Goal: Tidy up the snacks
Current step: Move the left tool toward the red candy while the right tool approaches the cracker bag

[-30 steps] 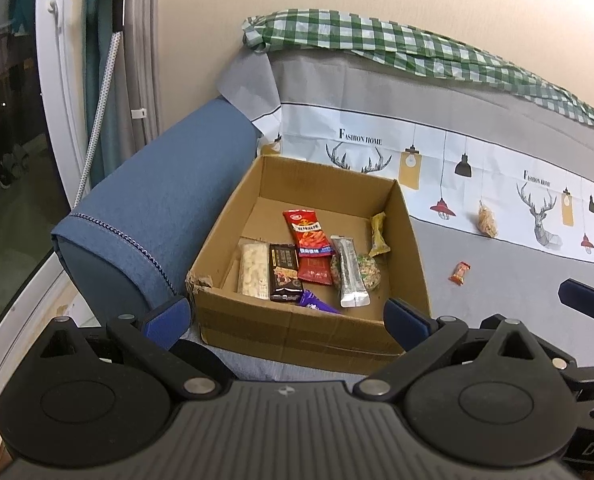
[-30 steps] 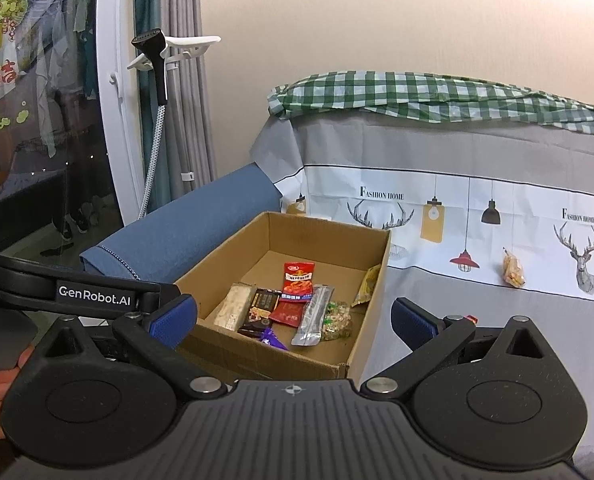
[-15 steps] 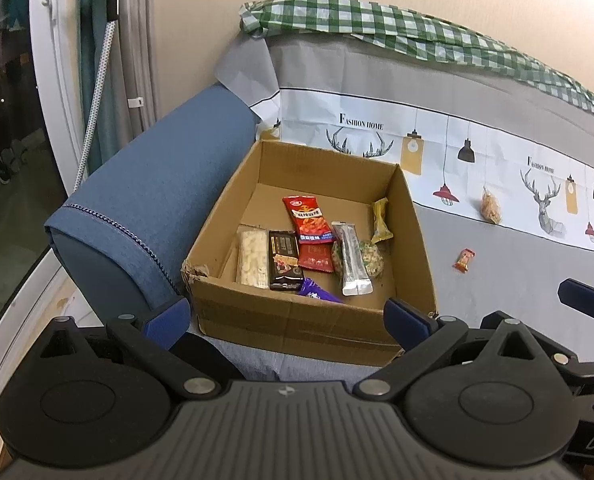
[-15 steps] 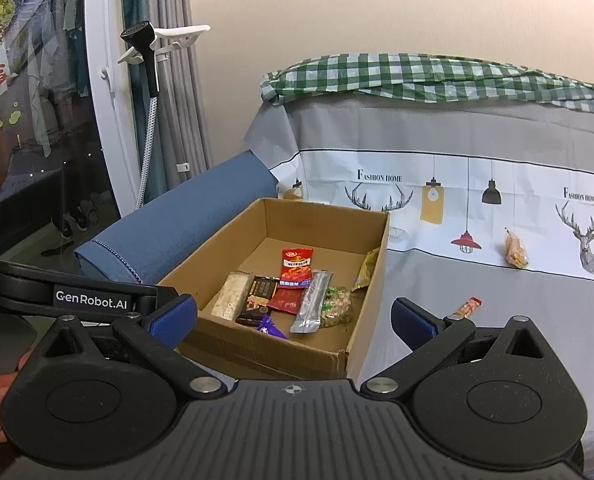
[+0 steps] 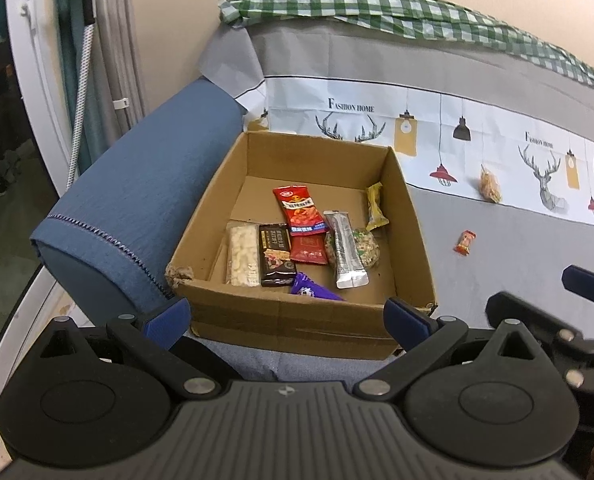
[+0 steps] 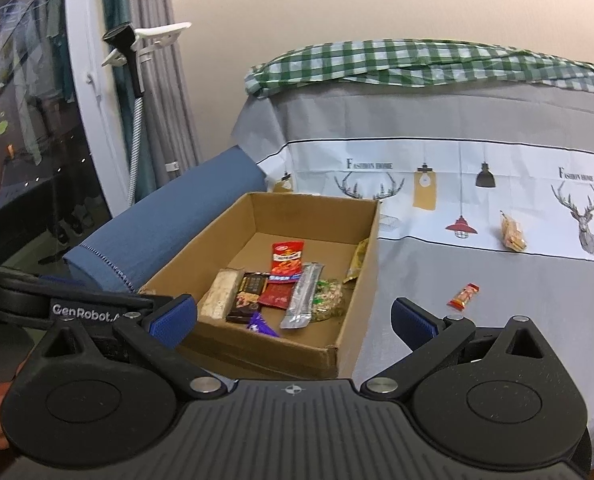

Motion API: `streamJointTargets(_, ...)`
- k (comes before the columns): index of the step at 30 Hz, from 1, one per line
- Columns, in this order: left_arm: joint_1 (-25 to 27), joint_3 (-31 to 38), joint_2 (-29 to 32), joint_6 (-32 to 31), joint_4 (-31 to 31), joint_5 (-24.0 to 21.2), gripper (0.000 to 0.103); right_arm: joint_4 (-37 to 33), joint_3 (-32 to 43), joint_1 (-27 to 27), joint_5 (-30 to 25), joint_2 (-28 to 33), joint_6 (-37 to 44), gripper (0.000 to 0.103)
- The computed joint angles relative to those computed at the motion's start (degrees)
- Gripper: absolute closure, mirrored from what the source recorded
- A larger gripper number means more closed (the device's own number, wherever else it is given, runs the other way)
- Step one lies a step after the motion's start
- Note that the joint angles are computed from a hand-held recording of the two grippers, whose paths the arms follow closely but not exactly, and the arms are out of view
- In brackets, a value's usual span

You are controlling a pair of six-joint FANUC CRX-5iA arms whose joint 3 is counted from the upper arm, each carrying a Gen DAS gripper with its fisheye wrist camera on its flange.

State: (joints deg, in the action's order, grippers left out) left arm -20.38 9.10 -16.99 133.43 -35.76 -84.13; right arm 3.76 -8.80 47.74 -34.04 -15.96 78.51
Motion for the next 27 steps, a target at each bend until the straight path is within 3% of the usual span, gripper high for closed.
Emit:
streamJointTargets(7, 2.58, 3.77, 4.68, -4.08, 3.89, 2.54, 0.0, 4.47, -1.92, -3.29, 3.4, 0.76, -6.43, 0.001)
streamJointTargets(14, 5.26, 12.55, 14.93, -11.15, 10.23, 7.93, 0.0, 11.91, -4.59, -10.06, 7.33, 2.21, -14.52, 0.001)
streamJointTargets(18, 7.67, 20.29, 24.81, -18.84, 17.87, 9.69, 0.0, 16.53, -4.31, -16.02, 9.96, 5.36, -19.87, 0.001)
streamJointTargets(22, 9.75, 32.29, 38.13, -24.95, 25.94, 6.38, 0.0, 19.94, -2.43, -21.59, 12.03, 10.01, -23.39, 0.001)
streamJointTargets(27, 10.19, 53.06, 57.29, -29.55, 28.39, -0.63, 0.0, 20.35, 4.25, -26.89, 12.64, 19.19, -22.33, 0.001)
